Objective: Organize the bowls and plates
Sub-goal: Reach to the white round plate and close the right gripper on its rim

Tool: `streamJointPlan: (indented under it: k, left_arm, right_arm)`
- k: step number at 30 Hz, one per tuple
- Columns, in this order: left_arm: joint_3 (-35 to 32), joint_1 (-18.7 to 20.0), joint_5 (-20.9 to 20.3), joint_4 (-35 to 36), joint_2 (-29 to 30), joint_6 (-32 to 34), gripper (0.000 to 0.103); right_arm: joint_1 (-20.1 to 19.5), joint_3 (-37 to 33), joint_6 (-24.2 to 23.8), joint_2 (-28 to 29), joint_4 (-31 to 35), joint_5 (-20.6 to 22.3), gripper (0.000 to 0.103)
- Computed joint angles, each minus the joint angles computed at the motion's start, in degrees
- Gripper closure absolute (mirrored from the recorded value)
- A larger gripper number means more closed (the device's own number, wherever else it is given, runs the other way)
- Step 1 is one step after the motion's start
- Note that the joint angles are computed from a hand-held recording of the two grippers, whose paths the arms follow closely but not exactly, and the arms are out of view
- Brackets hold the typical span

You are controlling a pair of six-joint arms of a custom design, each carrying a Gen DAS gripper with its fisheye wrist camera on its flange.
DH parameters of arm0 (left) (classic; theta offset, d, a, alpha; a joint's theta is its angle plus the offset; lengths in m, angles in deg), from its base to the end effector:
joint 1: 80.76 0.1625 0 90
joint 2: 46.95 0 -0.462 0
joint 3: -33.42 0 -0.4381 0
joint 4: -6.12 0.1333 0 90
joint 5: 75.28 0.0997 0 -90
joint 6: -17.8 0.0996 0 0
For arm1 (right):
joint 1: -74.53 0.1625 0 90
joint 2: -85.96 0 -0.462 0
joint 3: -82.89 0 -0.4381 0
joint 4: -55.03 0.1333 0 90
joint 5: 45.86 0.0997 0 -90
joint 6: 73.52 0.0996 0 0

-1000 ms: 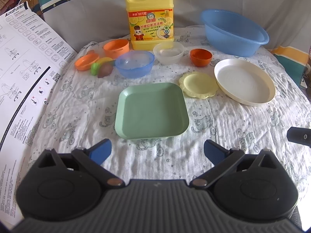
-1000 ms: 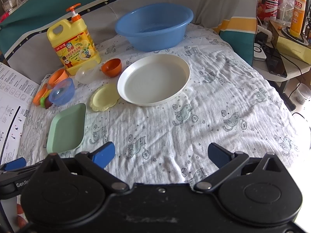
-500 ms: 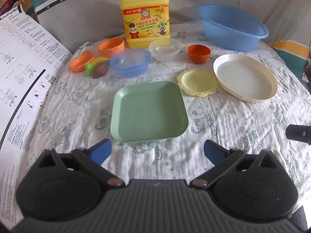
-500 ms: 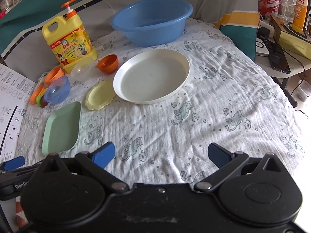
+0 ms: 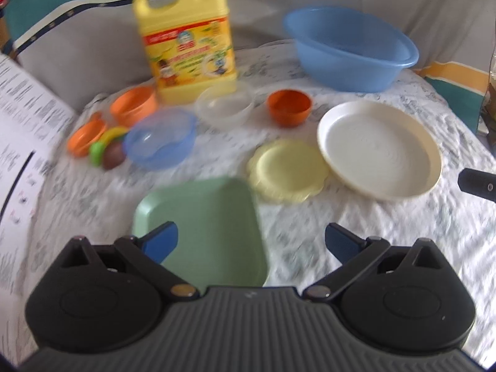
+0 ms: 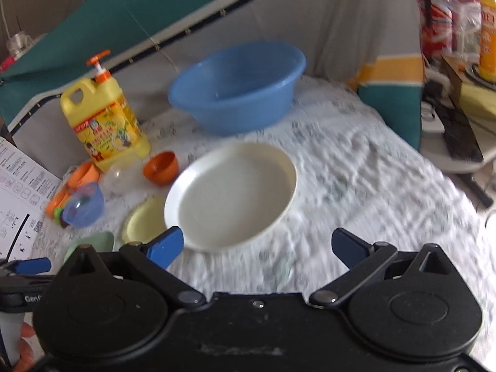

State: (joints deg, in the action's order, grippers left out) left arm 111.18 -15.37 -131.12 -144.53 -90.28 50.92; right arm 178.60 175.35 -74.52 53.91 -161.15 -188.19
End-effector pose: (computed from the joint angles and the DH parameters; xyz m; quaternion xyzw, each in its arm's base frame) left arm -0.1708 -0.8273 0.2019 0.3911 0.8475 -0.1950 0.3014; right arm 0.2241 -0.6700 0.0926 -0.1385 -0.7786 0.5263 0.3124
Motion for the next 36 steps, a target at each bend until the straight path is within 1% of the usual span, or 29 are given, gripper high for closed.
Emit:
streamJointPlan:
  k: [2, 3, 8, 11, 12, 13, 14, 16, 17, 19, 21, 23, 27, 30, 31, 32, 33, 35, 36]
  left_arm:
    - [-2.25, -0.25, -0.77, 1.15, 1.81, -0.17, 0.0]
    - [-3.29, -0.39, -0.9, 1.49, 2.74, -0.04, 0.0]
    - [-7.97, -0.84, -0.3, 3.58, 7.1, -0.25, 0.0]
    - [-10.43, -1.0, 0.63, 4.04, 9.5, 0.21, 0.0]
    - [-11.21, -1.05, 1.01, 4.1, 10.28, 0.45, 0.0]
    - [-12.0, -1.09, 1.3, 4.28, 11.01, 0.58, 0.0]
    - [-12.76, -1.13, 1.5, 4.49, 11.72, 0.65, 0.0]
    - [-14.19, -1.16, 1.84, 5.29, 12.91, 0.41, 0.0]
    - [-14.84, -1.19, 1.97, 5.58, 13.48, 0.25, 0.0]
    - [-16.0, -1.26, 1.92, 6.11, 14.47, -0.09, 0.0]
    - [-16.98, -1.33, 1.67, 6.44, 15.35, 0.0, 0.001]
    - [-17.81, -1.46, 1.49, 6.68, 16.17, 0.5, 0.004]
    - [-19.31, -1.7, 0.06, 7.55, 17.72, 2.01, 0.01]
    - [-20.16, -2.0, -0.81, 8.21, 18.89, 4.03, 0.018]
    - [-20.34, -2.07, -1.11, 8.72, 19.15, 4.73, 0.023]
    - [-20.85, -2.13, -1.11, 9.49, 19.58, 5.09, 0.032]
    - [-21.39, -2.1, -1.39, 10.61, 19.89, 4.79, 0.036]
    - [-22.43, -1.88, -3.46, 12.58, 20.12, 3.89, 0.053]
    - [-22.95, -1.81, -4.39, 13.71, 20.21, 3.72, 0.059]
  right_arm:
    - [-0.87, -1.4, -2.52, 0.19, -0.12, -0.7, 0.0]
    - [-1.36, -1.93, -2.47, 0.19, 0.92, -1.05, 0.0]
    - [-4.39, -4.7, 1.16, -0.25, 9.37, -2.28, 0.0]
    - [-6.05, -5.58, 3.64, -0.24, 11.94, -0.78, 0.015]
    - [-6.46, -5.99, 3.83, 0.0, 12.27, -0.14, 0.023]
    - [-6.78, -6.43, 3.56, 0.23, 12.36, 0.47, 0.033]
    - [-7.08, -6.8, 3.06, 0.47, 12.4, 1.26, 0.04]
    - [-7.74, -7.8, 2.61, 0.92, 13.15, 2.55, 0.066]
    - [-8.07, -8.38, 2.58, 1.16, 13.78, 2.67, 0.07]
    - [-8.3, -9.48, 0.36, 2.01, 12.56, 2.2, 0.08]
    - [-8.66, -9.03, -0.49, 1.74, 11.96, 2.48, 0.086]
    - [-9.1, -7.48, 0.22, 0.81, 11.21, 2.84, 0.086]
    - [-9.56, -4.38, -0.66, -0.58, 8.34, 2.72, 0.087]
    - [-9.66, -3.85, -1.81, -0.71, 7.58, 3.06, 0.087]
    - [-9.67, -4.21, -2.14, -0.52, 7.67, 2.9, 0.087]
    - [-9.66, -4.57, -2.58, -0.28, 7.55, 2.74, 0.087]
    - [-9.5, -4.5, -2.85, -0.21, 7.04, 2.62, 0.087]
    - [-9.63, -4.3, -2.71, -0.3, 6.56, 3.29, 0.086]
    - [-9.59, -4.05, -2.85, -0.43, 6.24, 3.56, 0.085]
